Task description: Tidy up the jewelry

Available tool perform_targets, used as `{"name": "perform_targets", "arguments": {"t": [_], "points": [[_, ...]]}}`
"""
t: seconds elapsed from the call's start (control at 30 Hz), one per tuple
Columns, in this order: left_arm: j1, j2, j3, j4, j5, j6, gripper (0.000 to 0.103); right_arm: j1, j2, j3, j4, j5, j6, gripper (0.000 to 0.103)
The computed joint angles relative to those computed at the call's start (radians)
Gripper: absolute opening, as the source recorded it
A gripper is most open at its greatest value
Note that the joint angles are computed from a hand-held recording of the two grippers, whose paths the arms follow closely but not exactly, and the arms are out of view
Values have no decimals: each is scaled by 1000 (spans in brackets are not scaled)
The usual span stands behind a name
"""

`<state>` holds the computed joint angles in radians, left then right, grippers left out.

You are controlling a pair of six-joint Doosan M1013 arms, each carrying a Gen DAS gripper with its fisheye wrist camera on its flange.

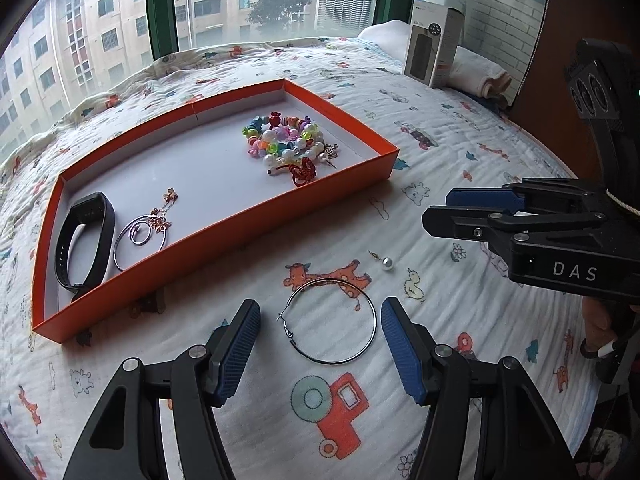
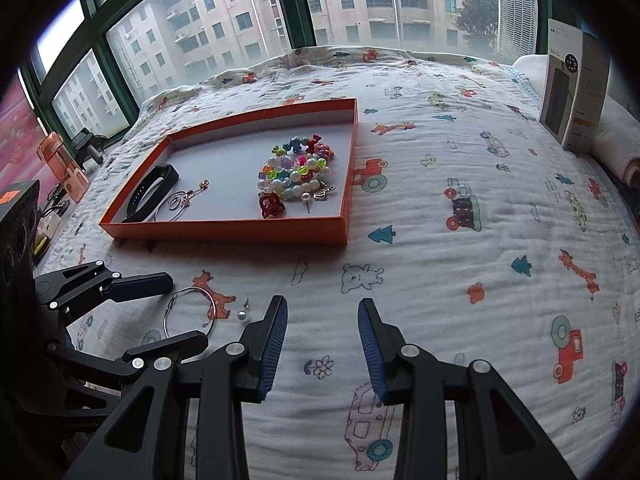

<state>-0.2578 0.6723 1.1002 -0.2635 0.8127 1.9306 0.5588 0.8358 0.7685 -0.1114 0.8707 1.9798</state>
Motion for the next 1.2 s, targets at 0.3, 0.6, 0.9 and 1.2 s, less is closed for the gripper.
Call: {"name": "perform_targets", "arguments": {"t": [0.3, 0.6, 0.9, 1.2], "points": [[2, -5, 9, 41, -22, -23, 56, 12, 20, -27, -17, 35, -56, 41], [14, -10, 16, 51, -30, -49, 55, 37, 44, -68, -94, 66, -80, 46], [23, -15, 24, 53, -38, -66, 55, 43, 63, -103, -59, 76, -119, 46], [28, -15, 24, 41, -35, -66, 55, 17, 62, -95, 111, 16, -242, 46]]}}
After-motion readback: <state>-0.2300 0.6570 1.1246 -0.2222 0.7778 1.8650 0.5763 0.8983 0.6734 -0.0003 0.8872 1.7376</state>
